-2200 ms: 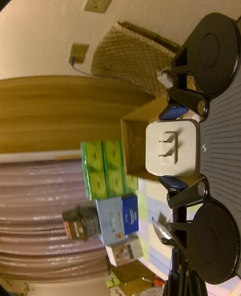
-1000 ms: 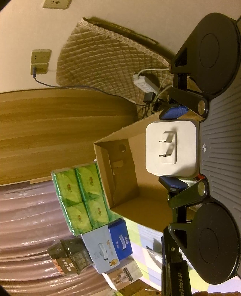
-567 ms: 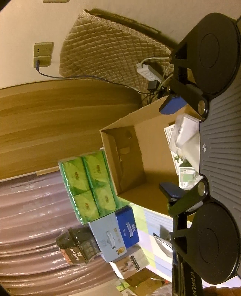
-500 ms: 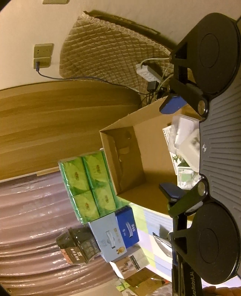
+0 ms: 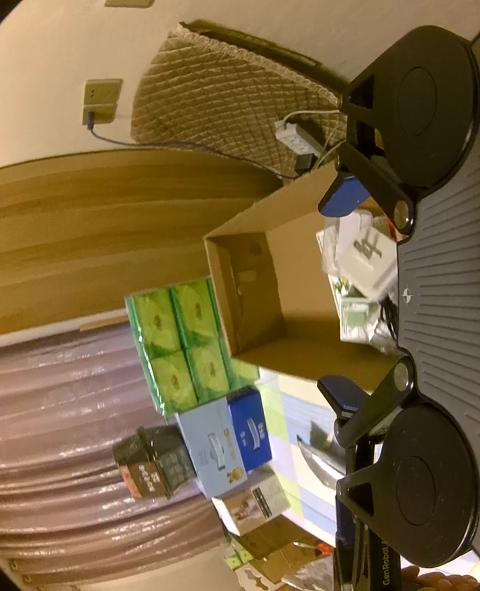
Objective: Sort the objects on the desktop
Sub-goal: 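Open both tools to drop the cable and plug into the box, then withdraw both open tools back over the table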
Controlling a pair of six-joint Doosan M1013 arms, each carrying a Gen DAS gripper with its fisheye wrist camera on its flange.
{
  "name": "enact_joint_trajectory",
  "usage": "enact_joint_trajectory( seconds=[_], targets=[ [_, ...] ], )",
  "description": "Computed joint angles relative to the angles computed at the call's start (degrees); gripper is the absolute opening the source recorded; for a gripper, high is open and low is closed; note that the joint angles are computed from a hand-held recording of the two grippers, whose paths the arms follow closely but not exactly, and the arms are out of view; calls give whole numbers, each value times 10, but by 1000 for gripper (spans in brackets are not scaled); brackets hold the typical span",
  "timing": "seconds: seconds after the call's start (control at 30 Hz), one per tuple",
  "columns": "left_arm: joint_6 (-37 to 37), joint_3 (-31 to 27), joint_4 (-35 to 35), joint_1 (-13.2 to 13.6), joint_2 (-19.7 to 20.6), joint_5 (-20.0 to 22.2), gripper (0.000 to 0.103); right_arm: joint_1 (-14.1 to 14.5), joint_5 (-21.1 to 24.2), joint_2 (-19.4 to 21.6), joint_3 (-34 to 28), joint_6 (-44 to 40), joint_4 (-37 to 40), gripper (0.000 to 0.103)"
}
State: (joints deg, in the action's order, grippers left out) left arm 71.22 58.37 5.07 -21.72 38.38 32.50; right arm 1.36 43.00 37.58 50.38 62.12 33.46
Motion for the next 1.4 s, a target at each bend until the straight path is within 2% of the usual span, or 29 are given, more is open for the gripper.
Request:
enact_joint_trajectory(
  seconds=[0.27,0.63,0.83,1.4],
  targets=[
    [-64,62,87,1,-45,-16,76,11,-8,-30,39,-49,37,101],
    [-161,149,204,8,-102,-27,102,28,2,-45,59,-87,54,101],
    [-191,173,242,13,-120,-20,102,38,6,-51,65,-108,62,101],
    [-236,220,277,33,-150,-15,102,62,18,-53,63,-142,67,101]
  ],
)
